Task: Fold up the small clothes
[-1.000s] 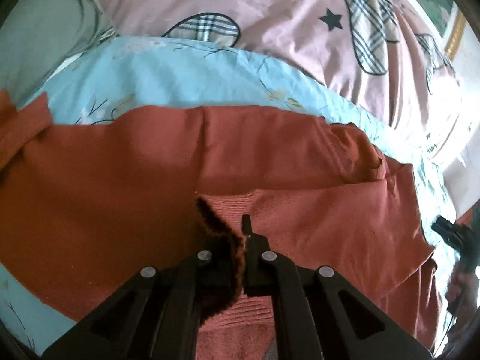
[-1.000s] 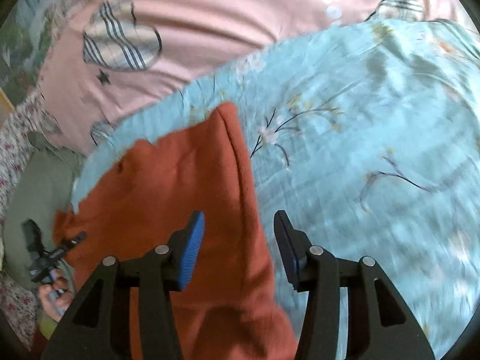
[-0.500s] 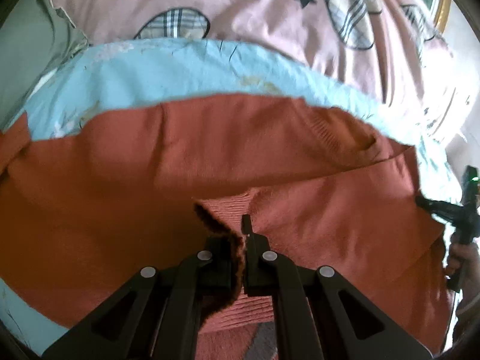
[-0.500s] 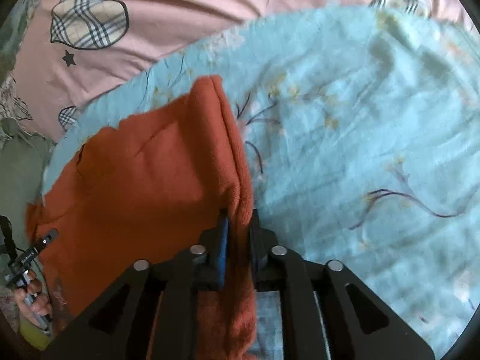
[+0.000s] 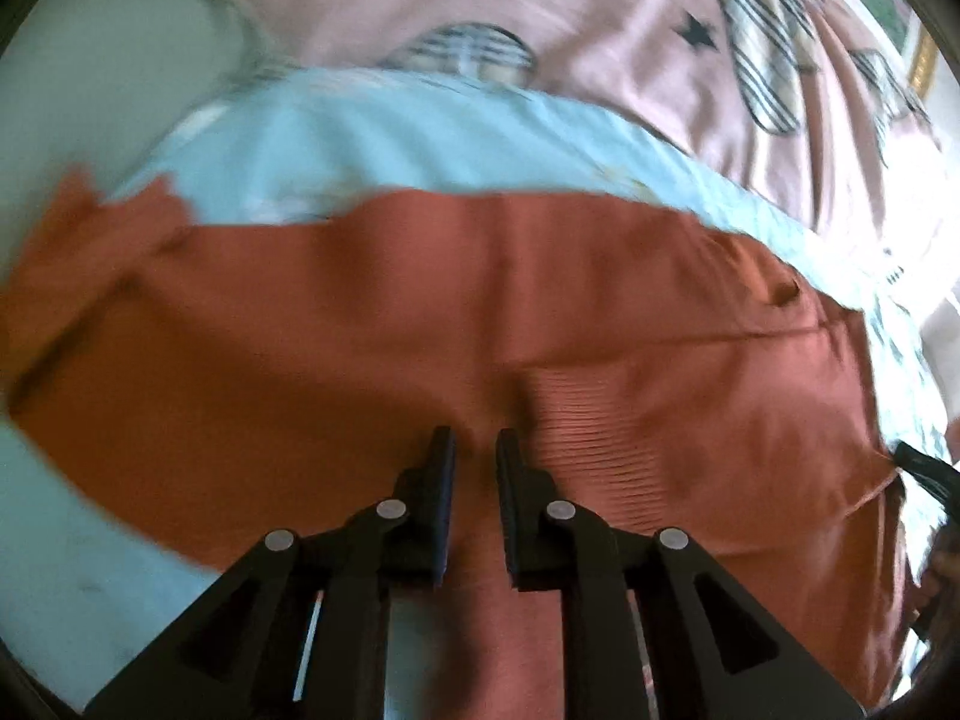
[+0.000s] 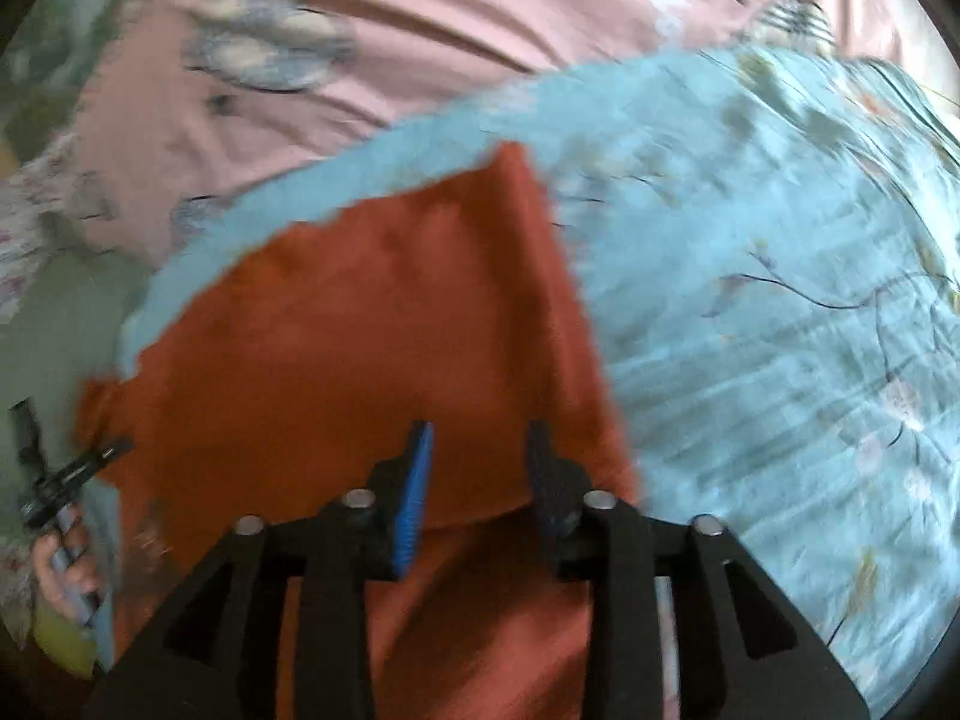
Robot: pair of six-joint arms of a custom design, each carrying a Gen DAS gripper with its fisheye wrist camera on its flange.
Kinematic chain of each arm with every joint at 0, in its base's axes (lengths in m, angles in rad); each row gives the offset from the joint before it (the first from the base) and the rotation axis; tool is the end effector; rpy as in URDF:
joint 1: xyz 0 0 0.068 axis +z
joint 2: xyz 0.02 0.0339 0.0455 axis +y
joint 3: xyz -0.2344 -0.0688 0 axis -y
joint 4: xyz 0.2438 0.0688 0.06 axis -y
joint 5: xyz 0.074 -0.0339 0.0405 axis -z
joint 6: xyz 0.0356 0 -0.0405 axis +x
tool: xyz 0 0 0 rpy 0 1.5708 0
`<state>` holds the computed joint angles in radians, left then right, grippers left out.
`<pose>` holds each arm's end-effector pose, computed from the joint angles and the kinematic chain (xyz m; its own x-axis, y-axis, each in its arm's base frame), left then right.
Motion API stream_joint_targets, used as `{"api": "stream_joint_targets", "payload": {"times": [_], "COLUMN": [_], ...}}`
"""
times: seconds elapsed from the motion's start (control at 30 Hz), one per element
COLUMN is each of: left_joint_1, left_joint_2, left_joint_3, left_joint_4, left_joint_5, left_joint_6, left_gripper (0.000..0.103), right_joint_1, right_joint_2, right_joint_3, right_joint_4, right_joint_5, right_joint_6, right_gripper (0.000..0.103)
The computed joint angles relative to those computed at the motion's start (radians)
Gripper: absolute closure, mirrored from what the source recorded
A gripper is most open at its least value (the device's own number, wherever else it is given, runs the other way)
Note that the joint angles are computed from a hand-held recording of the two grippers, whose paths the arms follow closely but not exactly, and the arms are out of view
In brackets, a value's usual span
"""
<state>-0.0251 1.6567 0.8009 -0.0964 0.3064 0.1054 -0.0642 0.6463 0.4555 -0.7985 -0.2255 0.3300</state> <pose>0.3075 -0.0185 0.1143 -0.7890 0.1201 -0.6025 0.2834 0.9413 -0.1834 0.1435 -0.0013 0.1765 -0.8084 0.3685 -0.4591 0.2134 0.9103 0.3548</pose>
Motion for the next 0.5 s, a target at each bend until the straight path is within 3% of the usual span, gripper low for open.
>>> {"api": "stream_joint_targets", "payload": {"times": [0.07,0.13,0.27,0.5], "left_joint_1": [0.061,0.099,0.134,0.171], "left_joint_2": [-0.038,-0.042,0.061,0.418], "left_joint_3": [-0.011,0.011,0.152,0.531], "left_joint_4": [0.002,0.005,-0.013,-0.093], "left_joint_5": [-0.024,-0.078,-0.16,-0.284], "left_joint_6": [0.034,0.061,0.119,0.143], "left_gripper": [0.079,0.071,0.053,0.051], "right_joint_1": [0.102,0.221,0.504,0.714], "right_joint_2": [-0.08,-0.124,-0.162,-0.045], "right_joint_3": [0.009,0.009,-0.045,-0.052], "right_joint_4": [-0.052,-0.068,-0.018,0.116], "right_joint_5": [-0.013,-0.008,0.056,0.124], "right_joint_6": [0.062,0.148,0.383,0.545], "right_gripper": [0.053,0.053,0.053,0.053]}}
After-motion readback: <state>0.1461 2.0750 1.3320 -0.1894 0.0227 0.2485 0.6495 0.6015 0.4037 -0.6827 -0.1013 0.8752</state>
